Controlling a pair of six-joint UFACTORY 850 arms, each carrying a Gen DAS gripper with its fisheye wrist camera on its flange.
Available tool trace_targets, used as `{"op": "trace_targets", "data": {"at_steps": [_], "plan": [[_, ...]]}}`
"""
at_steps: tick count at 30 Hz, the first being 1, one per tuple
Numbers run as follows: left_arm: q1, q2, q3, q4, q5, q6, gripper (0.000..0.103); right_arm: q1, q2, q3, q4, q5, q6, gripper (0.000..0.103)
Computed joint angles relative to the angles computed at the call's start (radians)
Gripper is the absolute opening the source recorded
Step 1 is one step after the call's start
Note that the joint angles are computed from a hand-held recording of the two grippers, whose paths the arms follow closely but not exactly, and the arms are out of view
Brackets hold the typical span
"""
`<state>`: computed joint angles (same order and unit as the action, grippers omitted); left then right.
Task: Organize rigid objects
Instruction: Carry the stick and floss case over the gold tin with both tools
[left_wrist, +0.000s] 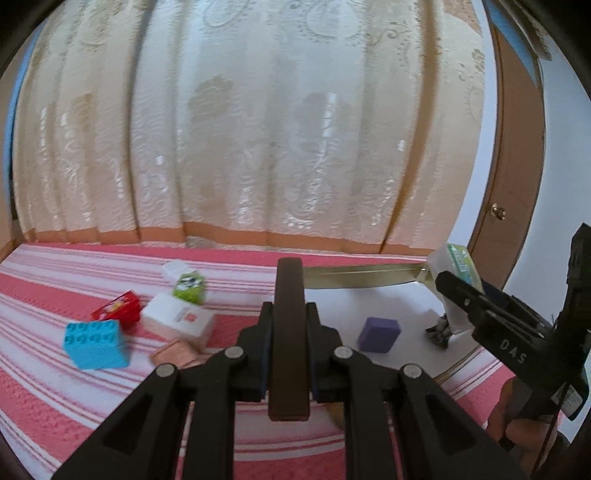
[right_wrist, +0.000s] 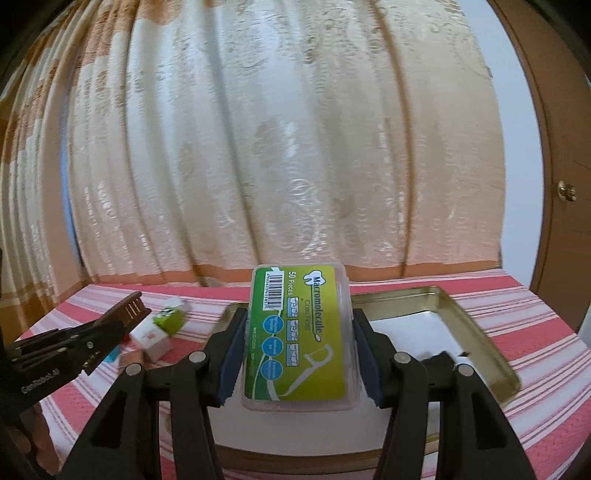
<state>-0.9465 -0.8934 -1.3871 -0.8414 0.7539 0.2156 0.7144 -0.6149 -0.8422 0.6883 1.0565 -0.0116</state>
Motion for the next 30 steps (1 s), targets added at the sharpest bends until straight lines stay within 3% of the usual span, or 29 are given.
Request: {"op": "trace_targets", "data": {"at_steps": [10, 20, 30], "plan": [[-0.015, -0.052, -0.116, 0.010, -0.051, 0.053, 0.013, -0.055, 0.030, 0.062, 0.026, 0.044, -0.001, 0.057], [-0.029, -0.135, -0.266, -0.023, -0.132, 0.129, 0.013, -0.139, 0.050, 0.106, 0.048, 0.034, -0.008, 0.057], [-0.045, -0.252, -0.475, -0.114, -0.250, 0.285, 0.013, -0.211, 0.036, 0.083, -0.003, -0.047, 0.003, 0.057]]}}
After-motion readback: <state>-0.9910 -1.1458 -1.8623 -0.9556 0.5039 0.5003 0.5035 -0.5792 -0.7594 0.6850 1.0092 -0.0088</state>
